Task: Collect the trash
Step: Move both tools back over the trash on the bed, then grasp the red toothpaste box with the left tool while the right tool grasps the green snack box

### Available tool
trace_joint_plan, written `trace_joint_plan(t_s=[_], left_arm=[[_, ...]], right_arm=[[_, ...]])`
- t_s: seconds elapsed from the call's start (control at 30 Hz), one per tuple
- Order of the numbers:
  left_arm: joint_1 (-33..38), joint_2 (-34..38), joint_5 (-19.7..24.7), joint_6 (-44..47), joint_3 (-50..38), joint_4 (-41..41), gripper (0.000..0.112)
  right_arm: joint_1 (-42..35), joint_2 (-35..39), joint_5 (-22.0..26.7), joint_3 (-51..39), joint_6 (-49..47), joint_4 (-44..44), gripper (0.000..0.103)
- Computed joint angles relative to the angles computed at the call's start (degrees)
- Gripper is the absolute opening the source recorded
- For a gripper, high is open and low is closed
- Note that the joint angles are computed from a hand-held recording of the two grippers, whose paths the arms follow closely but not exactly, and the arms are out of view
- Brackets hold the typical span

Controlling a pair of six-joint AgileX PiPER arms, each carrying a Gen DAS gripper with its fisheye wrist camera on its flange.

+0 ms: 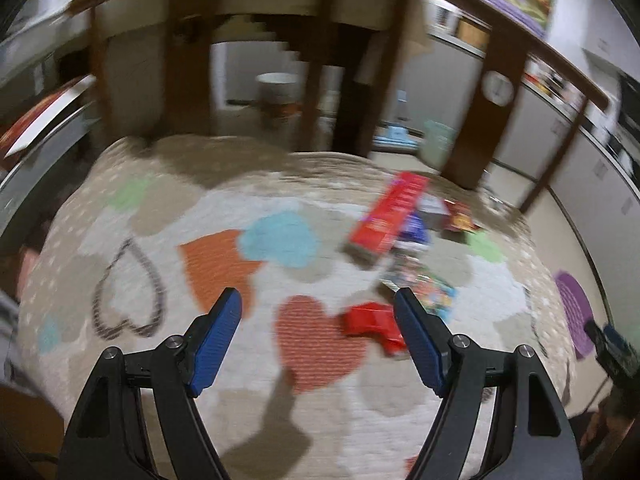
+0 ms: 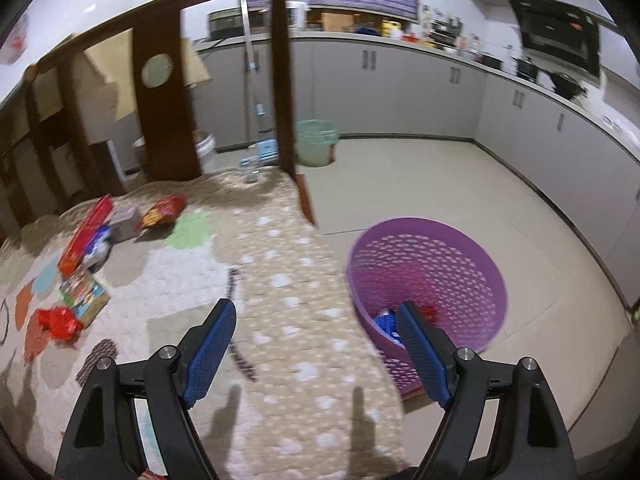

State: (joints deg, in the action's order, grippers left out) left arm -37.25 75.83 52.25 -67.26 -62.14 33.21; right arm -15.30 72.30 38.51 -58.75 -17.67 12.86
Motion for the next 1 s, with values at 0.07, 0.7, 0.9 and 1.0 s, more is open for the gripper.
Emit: trace_joint_plan(t_s=[0.07,0.7,0.9,1.0], left_arm=[[3.17,-2.82,-0.24,-0.01,2.8,-0.33,0.077],[16.94,16.35,-15.44,38.63,-10.0,-28.4,0.078],[17.67,29.33,-11.18,49.85,-25.5,-34.94,0.078],[19.48,34.13,-8.4,54.52,-30.79,-39.93,0.078]], right_arm=[[1.84,0.15,0.77,-0.01,-0.55,0.82,0.086],[16.88,13.32,13.34,-10.62,-8.22,10.58,0.086],[22.9,23.61,16.7,-22.95,-9.54,13.09,0.086],[26.75,30.05,19.2,-30.42,-9.98,11.26,0.086]])
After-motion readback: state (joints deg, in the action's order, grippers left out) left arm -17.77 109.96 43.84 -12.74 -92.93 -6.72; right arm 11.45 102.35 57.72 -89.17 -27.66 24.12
